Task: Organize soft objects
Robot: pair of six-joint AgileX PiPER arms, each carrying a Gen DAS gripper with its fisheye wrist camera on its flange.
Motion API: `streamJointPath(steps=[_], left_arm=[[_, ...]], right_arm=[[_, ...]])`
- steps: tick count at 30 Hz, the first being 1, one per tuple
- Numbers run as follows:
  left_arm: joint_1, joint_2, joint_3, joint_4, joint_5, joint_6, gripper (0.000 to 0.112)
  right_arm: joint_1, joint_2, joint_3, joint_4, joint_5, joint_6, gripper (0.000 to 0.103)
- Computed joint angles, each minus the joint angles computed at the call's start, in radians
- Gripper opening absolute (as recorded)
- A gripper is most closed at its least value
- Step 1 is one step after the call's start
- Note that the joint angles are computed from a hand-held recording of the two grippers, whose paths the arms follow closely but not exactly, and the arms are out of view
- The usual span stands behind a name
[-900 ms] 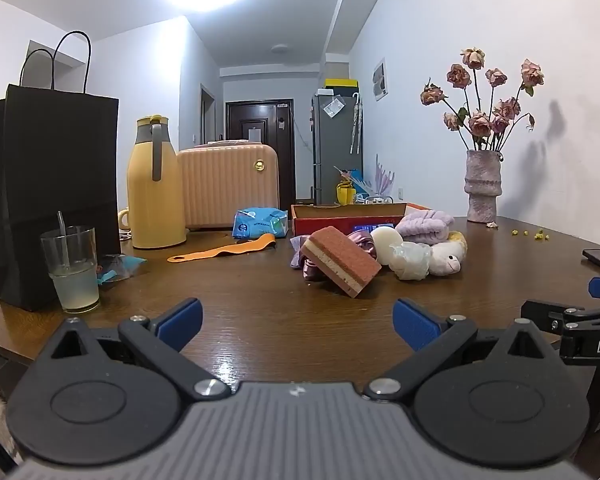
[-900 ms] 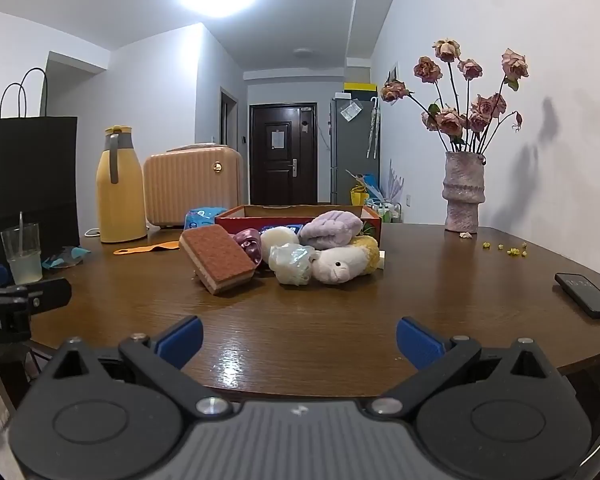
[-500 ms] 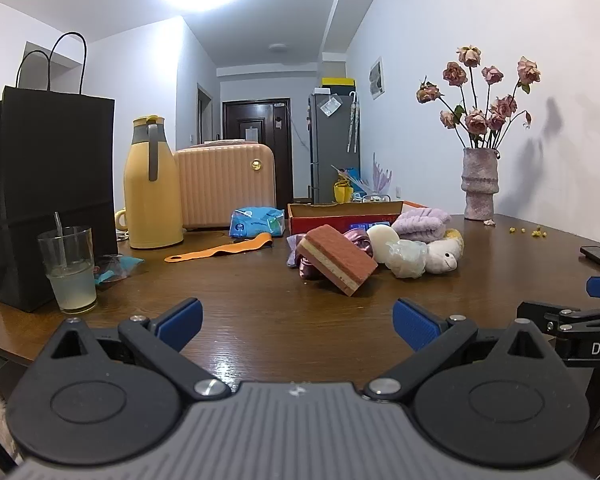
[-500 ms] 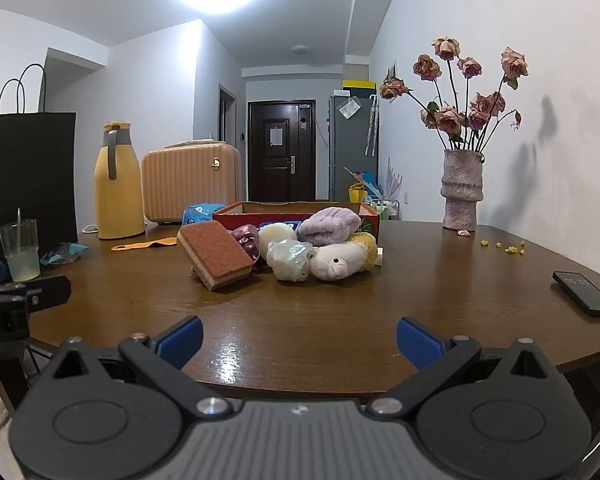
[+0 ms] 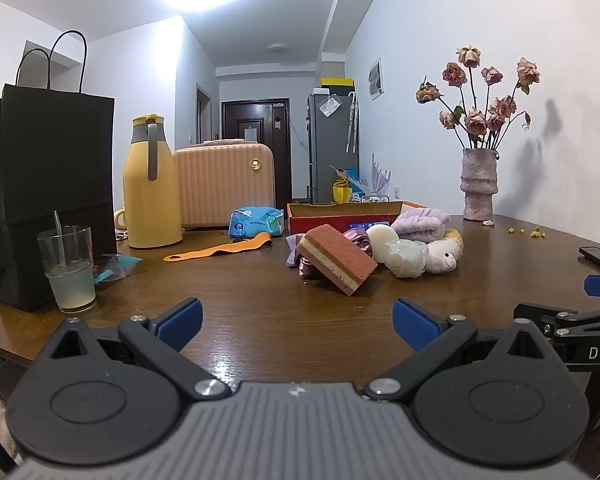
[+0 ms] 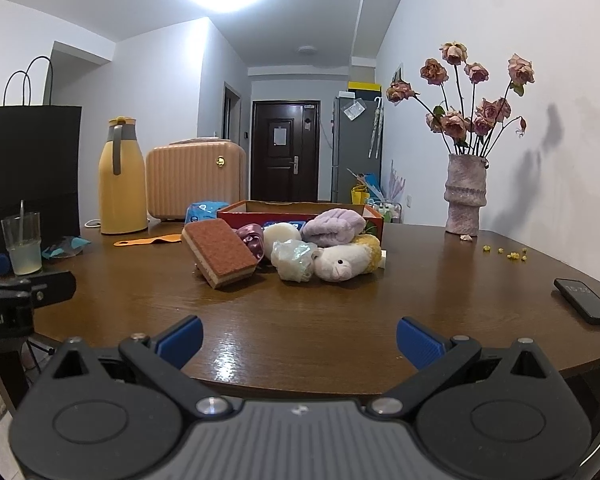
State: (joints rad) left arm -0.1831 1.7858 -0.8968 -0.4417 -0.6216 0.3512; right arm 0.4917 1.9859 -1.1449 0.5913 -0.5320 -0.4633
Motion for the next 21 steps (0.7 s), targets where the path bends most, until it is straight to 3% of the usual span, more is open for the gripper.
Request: streamJointPath(steps=[11, 15, 19, 21], left_arm=[[0.006, 0.005, -0.001, 0.02, -0.004, -0.01, 0.103], [0.009, 0.005, -0.005, 0.022, 0.005, -0.016, 0.103], [0.029, 0.025, -0.022, 0.085, -0.003, -0.066, 0.103], [0.044, 0.046, -0.058, 0.114, 0.03, -0.089, 0.103]], right_arm=[[-0.001, 0.006, 0.01, -0.045, -0.037, 0.062, 0.103], [-0.006, 0.003, 0.008, -0.058, -0.011, 0.086, 0.103], [-0.012, 0.01, 0.0, -0.066, 0.011, 0.101, 0.103], [-0.016, 0.025, -0.005, -0.1, -0.01, 0.147, 0.103]])
